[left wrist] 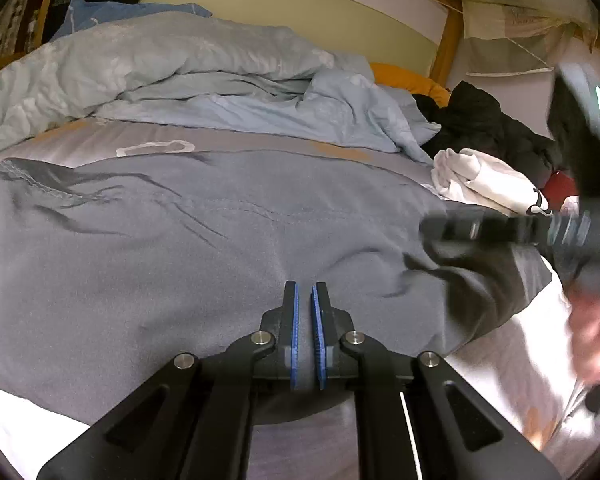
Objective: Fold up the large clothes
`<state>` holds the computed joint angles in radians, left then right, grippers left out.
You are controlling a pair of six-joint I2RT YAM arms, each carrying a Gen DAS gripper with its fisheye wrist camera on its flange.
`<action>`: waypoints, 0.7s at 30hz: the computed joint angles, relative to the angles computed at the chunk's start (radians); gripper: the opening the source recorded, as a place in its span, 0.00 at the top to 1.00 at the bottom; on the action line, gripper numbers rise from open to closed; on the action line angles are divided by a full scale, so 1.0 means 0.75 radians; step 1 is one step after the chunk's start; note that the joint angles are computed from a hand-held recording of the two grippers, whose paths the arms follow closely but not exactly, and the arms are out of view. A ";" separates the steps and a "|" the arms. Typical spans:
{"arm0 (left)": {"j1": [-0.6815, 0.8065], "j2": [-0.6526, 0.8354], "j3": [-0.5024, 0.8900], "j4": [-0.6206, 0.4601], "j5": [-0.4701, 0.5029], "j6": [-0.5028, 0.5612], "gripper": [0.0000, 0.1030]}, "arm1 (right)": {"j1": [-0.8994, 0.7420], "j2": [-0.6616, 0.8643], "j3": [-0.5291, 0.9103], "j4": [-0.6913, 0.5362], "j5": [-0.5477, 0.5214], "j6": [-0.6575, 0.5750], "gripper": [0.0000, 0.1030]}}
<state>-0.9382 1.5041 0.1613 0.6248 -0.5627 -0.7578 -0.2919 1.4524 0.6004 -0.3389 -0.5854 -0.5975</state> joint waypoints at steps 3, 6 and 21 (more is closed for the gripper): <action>-0.021 0.009 0.002 -0.003 -0.041 -0.015 0.91 | 0.135 -0.006 0.169 -0.210 0.078 0.045 0.72; -0.091 0.067 0.053 -0.061 -0.158 -0.033 0.91 | 0.278 0.078 0.283 -0.238 0.208 0.167 0.72; -0.027 0.047 -0.028 0.083 -0.053 -0.016 0.91 | 0.424 0.425 0.586 -0.297 0.353 0.413 0.72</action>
